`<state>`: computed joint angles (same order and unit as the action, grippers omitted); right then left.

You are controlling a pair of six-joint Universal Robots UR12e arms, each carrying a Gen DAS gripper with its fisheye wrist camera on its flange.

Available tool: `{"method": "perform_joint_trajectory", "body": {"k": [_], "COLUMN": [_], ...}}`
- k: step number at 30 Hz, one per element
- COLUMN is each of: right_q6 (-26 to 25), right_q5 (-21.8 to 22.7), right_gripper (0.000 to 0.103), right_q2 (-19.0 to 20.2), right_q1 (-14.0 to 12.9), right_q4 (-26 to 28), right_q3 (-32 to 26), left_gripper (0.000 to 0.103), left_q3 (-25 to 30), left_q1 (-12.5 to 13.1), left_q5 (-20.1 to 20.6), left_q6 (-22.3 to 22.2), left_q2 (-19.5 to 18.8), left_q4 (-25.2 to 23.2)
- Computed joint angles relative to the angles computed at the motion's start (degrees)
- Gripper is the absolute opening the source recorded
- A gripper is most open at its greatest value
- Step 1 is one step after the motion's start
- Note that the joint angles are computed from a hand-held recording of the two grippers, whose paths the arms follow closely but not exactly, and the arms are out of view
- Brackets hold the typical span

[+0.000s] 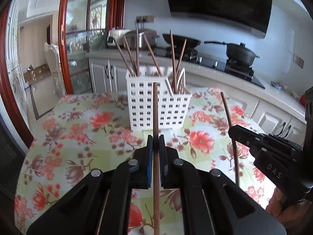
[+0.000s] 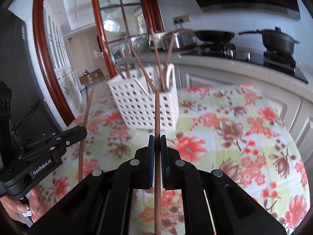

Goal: Organize utensils
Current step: 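Lift both chopsticks upright and carry them toward the white basket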

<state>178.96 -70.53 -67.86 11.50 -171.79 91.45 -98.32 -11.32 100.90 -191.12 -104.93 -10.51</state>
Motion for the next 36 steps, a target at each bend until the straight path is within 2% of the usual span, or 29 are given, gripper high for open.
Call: {"method": "perform_joint_trajectory", "body": {"k": [6,14,26,36], "right_q6": [-1.0,-2.0,-2.0,-1.9], "right_q5": [-0.8,-1.1,-0.6,-0.2], "right_gripper": [0.006,0.006,0.006,0.006], "right_q2": [-1.0,-1.5,-1.9,-1.9], "right_q1": [0.6,1.1,1.1,0.9], "right_q4": [-3.5,-4.8,-9.4,-10.7], "right_q3": [0.8,1.4,2.5,3.0], "left_gripper": [0.006,0.006,0.006,0.006], "left_q3": [-1.7,-3.3,-4.1,-4.1], "left_q1": [-0.3,-0.3,-0.6,-0.4], "left_q5": [0.2,0.8,2.0,1.9], "left_q6": [0.9,1.1,1.9,2.3], "left_q2": [1.8,3.2,3.8,3.8], "left_q4": [3.2,4.9,6.6,7.4]}}
